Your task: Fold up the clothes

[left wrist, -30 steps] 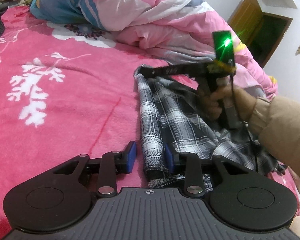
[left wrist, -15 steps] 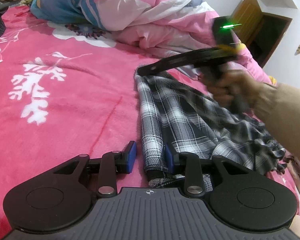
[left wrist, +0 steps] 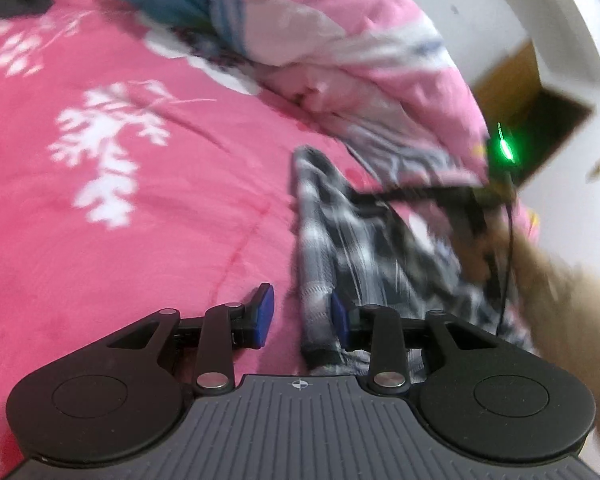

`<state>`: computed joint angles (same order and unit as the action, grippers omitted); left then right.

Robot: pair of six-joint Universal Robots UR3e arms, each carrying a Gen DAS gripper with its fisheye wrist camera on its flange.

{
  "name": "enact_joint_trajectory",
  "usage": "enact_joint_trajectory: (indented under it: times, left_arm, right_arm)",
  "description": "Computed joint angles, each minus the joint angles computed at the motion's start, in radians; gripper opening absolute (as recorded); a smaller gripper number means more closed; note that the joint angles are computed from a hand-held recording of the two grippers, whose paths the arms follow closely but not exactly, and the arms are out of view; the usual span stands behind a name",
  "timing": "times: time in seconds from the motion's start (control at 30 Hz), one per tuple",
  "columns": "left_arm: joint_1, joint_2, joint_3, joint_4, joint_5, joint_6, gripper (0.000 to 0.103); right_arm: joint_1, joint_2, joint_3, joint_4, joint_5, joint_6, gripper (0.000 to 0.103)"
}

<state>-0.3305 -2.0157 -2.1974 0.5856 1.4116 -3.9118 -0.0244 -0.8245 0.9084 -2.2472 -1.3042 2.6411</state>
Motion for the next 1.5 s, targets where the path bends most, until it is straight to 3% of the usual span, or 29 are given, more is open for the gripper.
enact_joint_trajectory:
  times: [0.03,0.1,0.17,0.23,0.37,0.47,0.57,0.63,0.7,0.87,0.93,1.0,1.17,1.23,1.3,1.37,1.5]
  left_arm:
    - [0.009,0.003,-0.023,0.026,0.01,-0.027,0.032]
    - [0.029,0.002,-0.063,0.084,0.011,-0.068,0.032]
    - [0.038,0.002,-0.08,0.113,0.011,-0.083,0.032]
    - [0.028,0.009,-0.071,0.094,0.023,-0.071,0.033]
    - [0.001,0.019,-0.047,0.048,0.065,-0.065,0.033]
    - [0.0,0.016,-0.05,0.056,0.072,-0.086,0.033]
    - [-0.003,0.012,-0.052,0.062,0.079,-0.096,0.033]
    - [-0.004,0.014,-0.052,0.059,0.08,-0.095,0.033]
    - [0.002,0.017,-0.061,0.066,0.07,-0.094,0.033]
    - [0.033,0.028,-0.11,0.112,0.026,-0.083,0.033]
    - [0.043,0.031,-0.129,0.13,0.016,-0.083,0.033]
    - [0.045,0.033,-0.138,0.138,0.014,-0.085,0.033]
    - [0.042,0.037,-0.144,0.143,0.018,-0.088,0.033]
    - [0.04,0.039,-0.143,0.143,0.021,-0.087,0.033]
    - [0.038,0.039,-0.145,0.151,0.023,-0.084,0.033]
    - [0.037,0.039,-0.15,0.163,0.027,-0.082,0.033]
    - [0.047,0.028,-0.184,0.247,0.029,-0.088,0.033]
  right_arm:
    - [-0.002,-0.069,0.105,-0.075,-0.043,0.045,0.045]
    - [-0.036,-0.244,0.314,-0.131,0.001,0.048,0.045]
    - [-0.1,-0.413,0.524,-0.143,0.17,0.003,0.045]
    - [-0.15,-0.579,0.733,-0.118,0.318,-0.1,0.045]
    - [-0.176,-0.845,1.083,-0.112,0.468,-0.37,0.045]
    - [-0.119,-0.966,1.275,-0.177,0.48,-0.539,0.046]
    - [-0.012,-0.956,1.401,-0.453,0.397,-0.572,0.046]
    - [0.057,-0.881,1.427,-0.626,0.315,-0.526,0.036]
    - [0.052,-0.869,1.431,-0.649,0.31,-0.492,0.014]
    - [-0.072,-0.977,1.51,-0.625,0.435,-0.496,0.014]
    - [-0.089,-0.99,1.553,-0.649,0.471,-0.539,0.019]
    - [-0.051,-0.963,1.606,-0.778,0.435,-0.574,0.027]
    - [0.046,-0.853,1.678,-1.066,0.376,-0.585,0.027]
    - [0.13,-0.725,1.669,-1.27,0.251,-0.523,0.027]
    - [0.164,-0.65,1.652,-1.361,0.183,-0.473,0.024]
    - [0.142,-0.648,1.64,-1.344,0.196,-0.409,0.004]
    - [-0.114,-0.87,1.628,-0.983,0.51,-0.225,0.002]
